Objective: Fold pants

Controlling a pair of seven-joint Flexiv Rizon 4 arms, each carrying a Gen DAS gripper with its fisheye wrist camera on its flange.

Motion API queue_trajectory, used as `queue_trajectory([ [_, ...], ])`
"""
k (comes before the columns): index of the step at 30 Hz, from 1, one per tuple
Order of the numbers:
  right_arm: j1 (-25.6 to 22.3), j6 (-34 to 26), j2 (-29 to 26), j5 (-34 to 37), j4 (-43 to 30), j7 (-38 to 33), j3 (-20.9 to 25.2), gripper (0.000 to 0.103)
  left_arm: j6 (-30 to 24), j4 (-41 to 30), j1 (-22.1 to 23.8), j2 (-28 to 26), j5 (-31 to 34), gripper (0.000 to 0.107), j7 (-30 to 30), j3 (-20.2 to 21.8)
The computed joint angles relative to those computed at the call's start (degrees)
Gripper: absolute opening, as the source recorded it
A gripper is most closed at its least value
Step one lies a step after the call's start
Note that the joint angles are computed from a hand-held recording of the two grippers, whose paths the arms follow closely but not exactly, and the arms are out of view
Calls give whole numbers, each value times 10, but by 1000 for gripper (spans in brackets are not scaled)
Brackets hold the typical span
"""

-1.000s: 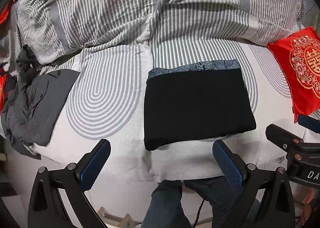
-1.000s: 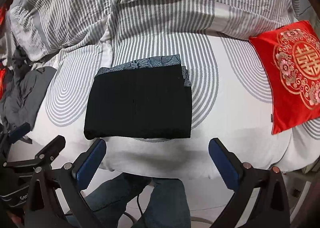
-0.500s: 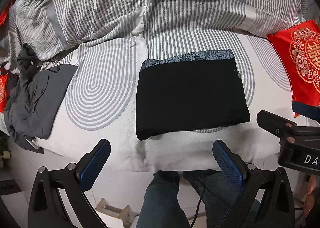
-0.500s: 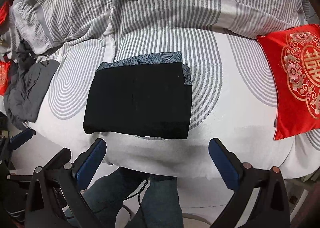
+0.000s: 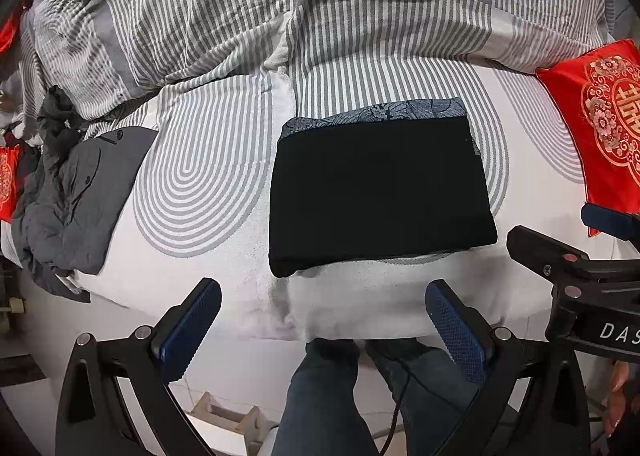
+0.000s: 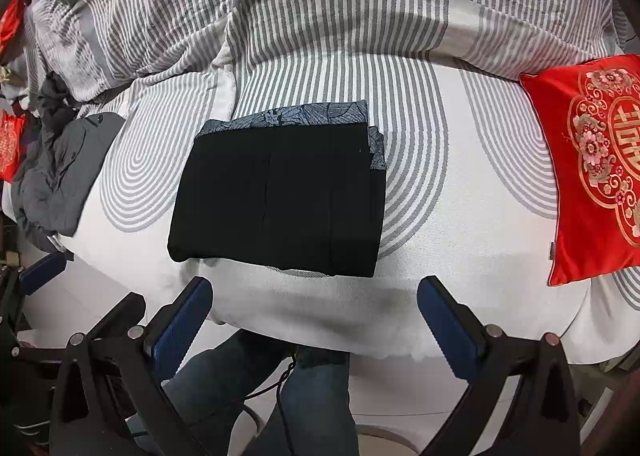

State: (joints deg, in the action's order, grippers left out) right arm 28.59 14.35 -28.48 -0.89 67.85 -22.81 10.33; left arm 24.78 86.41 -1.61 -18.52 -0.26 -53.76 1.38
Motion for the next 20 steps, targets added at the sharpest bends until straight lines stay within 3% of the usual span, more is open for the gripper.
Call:
queue_trajectory([
  [20,-1,0,-3,3,-4,-6,0,102,7,9,0,4,-9,103,6,-2],
])
